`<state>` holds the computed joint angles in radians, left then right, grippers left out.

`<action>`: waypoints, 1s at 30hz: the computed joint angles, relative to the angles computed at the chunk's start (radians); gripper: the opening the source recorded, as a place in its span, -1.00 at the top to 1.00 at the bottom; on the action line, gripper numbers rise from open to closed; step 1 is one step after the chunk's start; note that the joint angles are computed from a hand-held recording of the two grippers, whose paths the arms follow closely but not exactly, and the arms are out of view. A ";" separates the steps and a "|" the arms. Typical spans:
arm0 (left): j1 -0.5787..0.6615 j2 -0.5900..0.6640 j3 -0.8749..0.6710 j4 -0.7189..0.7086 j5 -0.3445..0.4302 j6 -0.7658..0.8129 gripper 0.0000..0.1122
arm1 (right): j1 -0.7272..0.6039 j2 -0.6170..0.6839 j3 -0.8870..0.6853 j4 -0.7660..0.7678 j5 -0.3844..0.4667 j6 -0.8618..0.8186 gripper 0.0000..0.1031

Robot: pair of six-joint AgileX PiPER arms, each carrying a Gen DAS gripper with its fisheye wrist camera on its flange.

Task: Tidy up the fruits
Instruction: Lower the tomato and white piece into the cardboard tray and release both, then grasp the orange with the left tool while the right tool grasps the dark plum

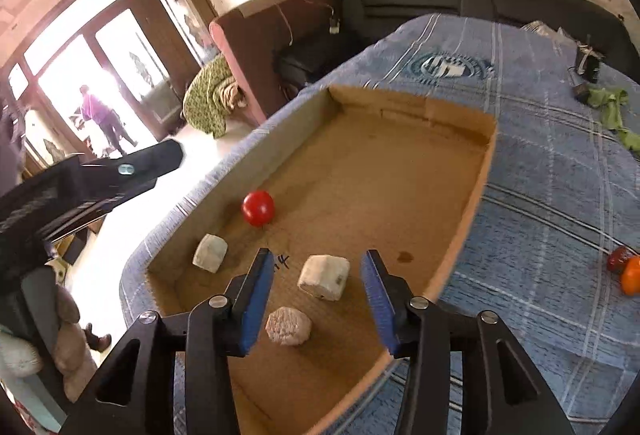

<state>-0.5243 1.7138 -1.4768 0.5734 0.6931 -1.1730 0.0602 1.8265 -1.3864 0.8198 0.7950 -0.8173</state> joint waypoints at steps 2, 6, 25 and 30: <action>-0.025 -0.010 0.002 0.011 -0.001 -0.015 -0.10 | -0.039 -0.032 0.030 0.029 0.011 -0.031 -0.10; -0.061 0.016 -0.037 -0.006 0.014 -0.007 -0.10 | -0.125 -0.083 0.077 0.052 0.029 -0.080 -0.12; -0.201 0.356 -0.494 -0.252 0.115 0.321 -0.16 | -0.874 0.105 -0.249 0.002 0.213 0.017 -0.24; -0.219 0.452 -0.629 -0.314 0.158 0.405 -0.16 | -0.924 0.172 -0.310 -0.012 0.223 0.066 -0.24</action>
<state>-0.7430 2.1661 -2.1059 0.2592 0.8509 -0.7685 -0.8638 1.9984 -1.6966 0.8077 1.0178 -0.7515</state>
